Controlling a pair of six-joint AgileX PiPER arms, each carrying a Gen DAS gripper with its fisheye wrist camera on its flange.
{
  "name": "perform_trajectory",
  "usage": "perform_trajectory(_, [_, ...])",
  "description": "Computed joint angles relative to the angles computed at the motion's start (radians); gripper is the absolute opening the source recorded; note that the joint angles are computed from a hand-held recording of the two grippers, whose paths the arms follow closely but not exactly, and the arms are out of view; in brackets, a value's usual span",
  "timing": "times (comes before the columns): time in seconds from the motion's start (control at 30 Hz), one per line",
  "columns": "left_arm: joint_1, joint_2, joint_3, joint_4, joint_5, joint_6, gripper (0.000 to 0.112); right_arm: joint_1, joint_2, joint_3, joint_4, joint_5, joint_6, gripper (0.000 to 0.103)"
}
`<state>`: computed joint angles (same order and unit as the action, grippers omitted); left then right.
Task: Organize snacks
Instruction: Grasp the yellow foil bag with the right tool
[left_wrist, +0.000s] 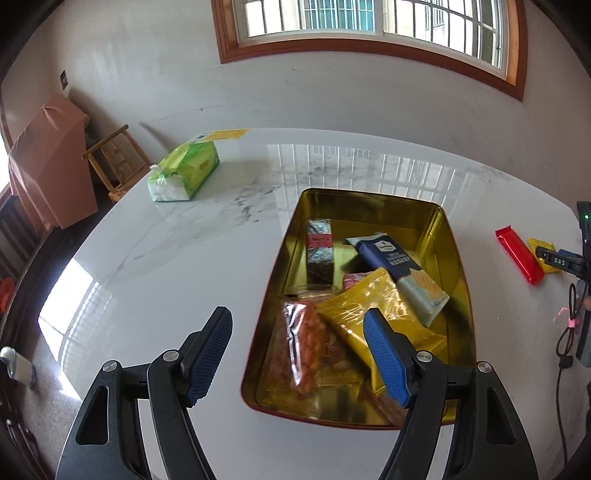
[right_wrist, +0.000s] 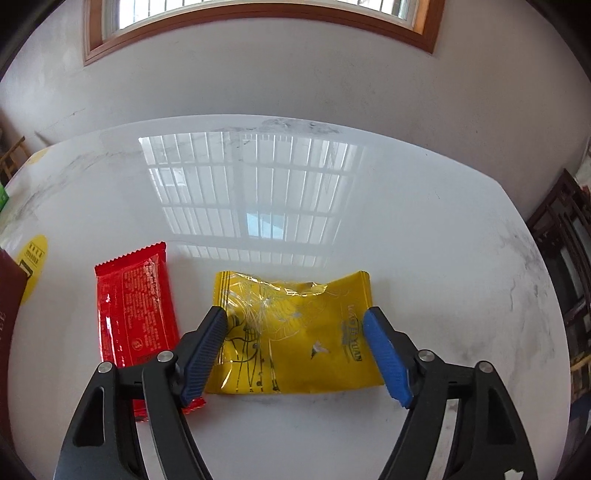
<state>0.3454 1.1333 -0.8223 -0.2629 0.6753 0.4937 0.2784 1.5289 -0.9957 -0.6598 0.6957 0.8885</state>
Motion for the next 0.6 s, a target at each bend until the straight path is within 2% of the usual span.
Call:
perform_trajectory(0.2, [-0.119, -0.014, -0.021, 0.077, 0.012, -0.119, 0.074, -0.013, -0.069, 0.101, -0.037, -0.076, 0.014, 0.072])
perform_trajectory(0.4, [-0.314, -0.014, -0.052, 0.177, 0.024, -0.280, 0.074, -0.025, -0.153, 0.186, -0.026, -0.104, -0.020, 0.072])
perform_trajectory(0.6, [-0.510, 0.045, -0.086, 0.231, 0.027, -0.415, 0.074, -0.048, -0.273, 0.296, 0.016, -0.133, -0.080, 0.073])
